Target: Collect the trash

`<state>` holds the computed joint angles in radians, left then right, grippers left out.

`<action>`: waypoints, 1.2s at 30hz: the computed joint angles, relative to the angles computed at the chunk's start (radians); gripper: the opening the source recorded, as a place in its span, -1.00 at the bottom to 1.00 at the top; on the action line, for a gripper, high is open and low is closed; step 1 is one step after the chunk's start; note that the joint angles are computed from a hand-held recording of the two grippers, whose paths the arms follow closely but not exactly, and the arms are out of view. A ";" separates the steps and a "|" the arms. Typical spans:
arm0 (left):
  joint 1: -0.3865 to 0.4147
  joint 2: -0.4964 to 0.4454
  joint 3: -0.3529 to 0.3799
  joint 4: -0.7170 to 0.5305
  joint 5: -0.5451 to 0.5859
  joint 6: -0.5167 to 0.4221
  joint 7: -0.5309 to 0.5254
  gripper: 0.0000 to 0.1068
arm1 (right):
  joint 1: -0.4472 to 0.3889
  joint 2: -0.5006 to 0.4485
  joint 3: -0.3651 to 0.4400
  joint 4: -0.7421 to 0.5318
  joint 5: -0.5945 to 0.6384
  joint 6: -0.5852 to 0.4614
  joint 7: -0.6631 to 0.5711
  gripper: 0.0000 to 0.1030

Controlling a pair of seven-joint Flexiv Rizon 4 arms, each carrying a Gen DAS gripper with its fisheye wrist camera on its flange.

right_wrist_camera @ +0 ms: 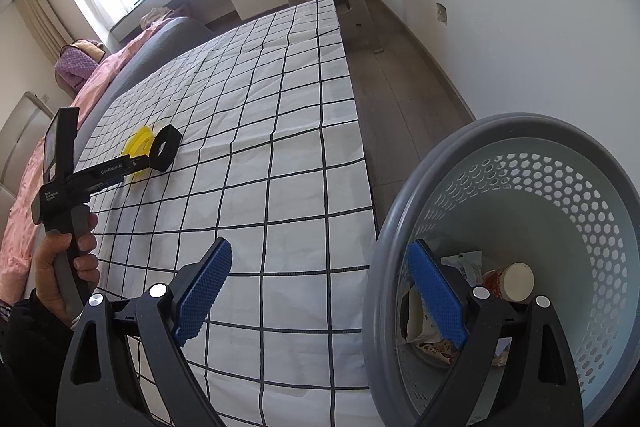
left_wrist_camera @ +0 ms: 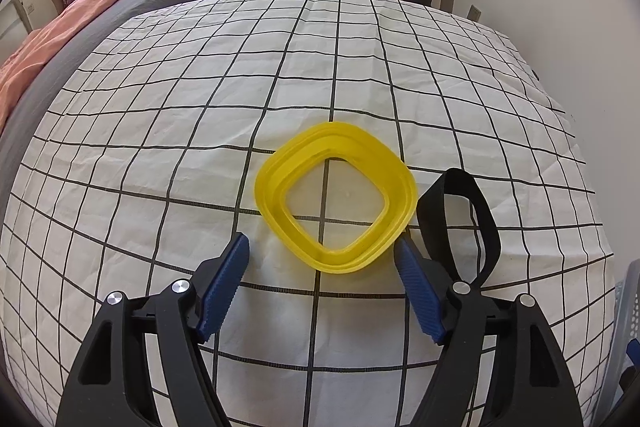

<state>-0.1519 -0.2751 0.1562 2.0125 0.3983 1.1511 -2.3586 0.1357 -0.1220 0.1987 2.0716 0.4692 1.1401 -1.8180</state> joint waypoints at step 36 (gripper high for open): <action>0.042 0.133 0.007 0.003 0.156 0.030 -0.114 0.15 | 0.153 -0.256 0.114 -0.253 -0.161 0.053 0.039 0.71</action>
<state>-0.1101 -0.1420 0.1633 2.0152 0.5542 1.1812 -2.4727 0.2884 -0.3778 0.3125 1.8186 0.3084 1.1935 -1.7787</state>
